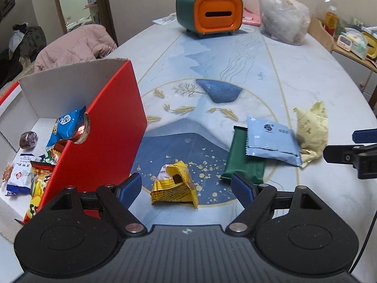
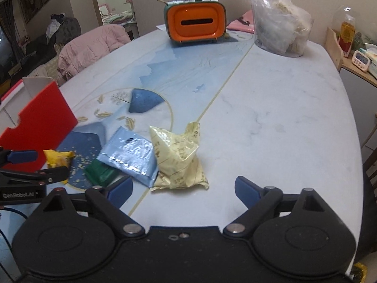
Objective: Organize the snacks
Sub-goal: 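Grasp the cream snack bag with the right tool while the left tool grasps the yellow wrapped snack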
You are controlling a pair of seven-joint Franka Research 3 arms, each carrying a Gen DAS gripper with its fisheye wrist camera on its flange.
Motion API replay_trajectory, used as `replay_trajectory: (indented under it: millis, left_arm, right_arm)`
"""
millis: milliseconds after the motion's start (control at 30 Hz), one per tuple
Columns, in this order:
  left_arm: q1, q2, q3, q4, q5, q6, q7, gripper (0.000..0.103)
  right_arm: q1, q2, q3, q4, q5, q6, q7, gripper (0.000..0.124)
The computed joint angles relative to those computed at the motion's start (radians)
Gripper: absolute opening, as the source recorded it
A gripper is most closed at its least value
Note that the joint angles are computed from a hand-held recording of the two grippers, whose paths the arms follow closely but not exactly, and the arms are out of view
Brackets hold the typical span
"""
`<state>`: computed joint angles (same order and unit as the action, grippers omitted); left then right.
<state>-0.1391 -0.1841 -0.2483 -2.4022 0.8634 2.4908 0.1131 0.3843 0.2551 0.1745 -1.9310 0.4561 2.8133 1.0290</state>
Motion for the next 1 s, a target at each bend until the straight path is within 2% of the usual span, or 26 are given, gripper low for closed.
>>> replay_trajectory:
  millis: [233,400,533,600,1000]
  left_arm:
    - [0.003,0.033,0.013,0.012,-0.011,0.007,0.014,0.08]
    - [0.009,0.037,0.032,0.003,-0.078,0.032,0.043,0.062]
    - [0.019,0.034,0.037,-0.005,-0.104,0.048,0.051,0.053]
    - [0.022,0.035,0.037,-0.005,-0.112,0.05,0.057,0.047]
    - [0.031,0.006,0.031,-0.027,-0.136,0.063,0.044,0.039]
  right_arm:
    - [0.005,0.083,-0.001,0.084,-0.029,-0.029,0.004,0.075]
    - [0.008,0.111,0.006,0.112,-0.037,-0.029,-0.01,0.069]
    - [0.012,0.126,0.005,0.13,-0.048,-0.032,-0.006,0.055]
    - [0.012,0.129,0.004,0.132,-0.047,-0.032,0.0,0.053]
    - [0.021,0.096,-0.007,0.088,-0.075,0.007,0.058,0.037]
